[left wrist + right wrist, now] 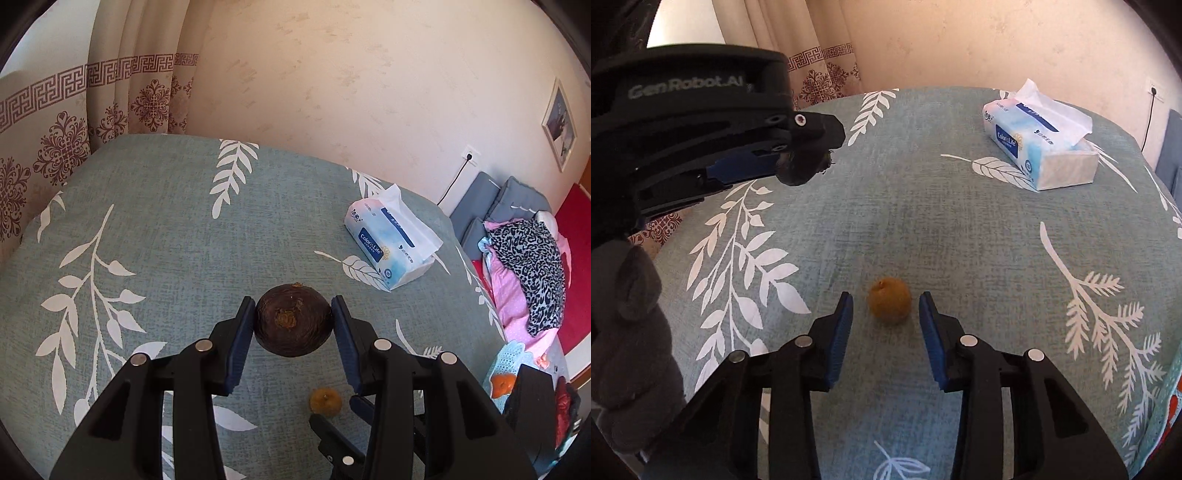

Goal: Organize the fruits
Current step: 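Grasp the brown kiwi with the right gripper while the left gripper holds the avocado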

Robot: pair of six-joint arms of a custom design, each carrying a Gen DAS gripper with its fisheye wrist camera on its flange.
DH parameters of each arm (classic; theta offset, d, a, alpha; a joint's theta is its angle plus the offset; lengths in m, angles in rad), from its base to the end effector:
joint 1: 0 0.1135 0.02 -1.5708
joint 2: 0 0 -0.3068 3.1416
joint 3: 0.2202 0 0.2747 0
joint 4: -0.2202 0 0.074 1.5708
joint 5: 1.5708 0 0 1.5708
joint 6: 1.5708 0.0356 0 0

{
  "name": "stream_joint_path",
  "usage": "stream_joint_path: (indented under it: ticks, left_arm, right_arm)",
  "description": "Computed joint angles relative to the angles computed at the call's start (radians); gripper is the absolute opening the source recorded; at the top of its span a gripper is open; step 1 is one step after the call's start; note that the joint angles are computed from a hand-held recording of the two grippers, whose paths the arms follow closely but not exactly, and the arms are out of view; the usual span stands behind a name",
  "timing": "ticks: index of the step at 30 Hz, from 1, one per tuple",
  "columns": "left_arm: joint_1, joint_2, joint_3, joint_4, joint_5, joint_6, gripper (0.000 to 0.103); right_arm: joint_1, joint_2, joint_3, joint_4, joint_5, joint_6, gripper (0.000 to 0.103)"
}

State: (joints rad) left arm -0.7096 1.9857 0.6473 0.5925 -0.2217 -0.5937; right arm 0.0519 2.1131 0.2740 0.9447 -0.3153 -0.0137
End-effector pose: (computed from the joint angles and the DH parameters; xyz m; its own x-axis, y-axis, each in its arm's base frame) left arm 0.2658 -0.2180 0.0734 -0.7138 -0.1064 -0.6923 0.1373 0.9480 -0.2872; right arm 0.2318 0.0231 0.0178 -0.7754 -0.0533 -0.6292 -0.2538 0.9387 0.2332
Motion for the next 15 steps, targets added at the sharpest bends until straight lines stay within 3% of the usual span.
stream_joint_path:
  ticks: [6,15]
  left_arm:
    - [0.019,0.011,-0.001,0.003,0.009,-0.014,0.043]
    - [0.027,0.008,-0.009,0.009,0.011,-0.021,0.043]
  right_arm:
    - [0.023,0.039,0.073,-0.062,0.005,0.020,0.029]
    - [0.041,0.047,0.058,-0.032,0.021,0.032,0.026]
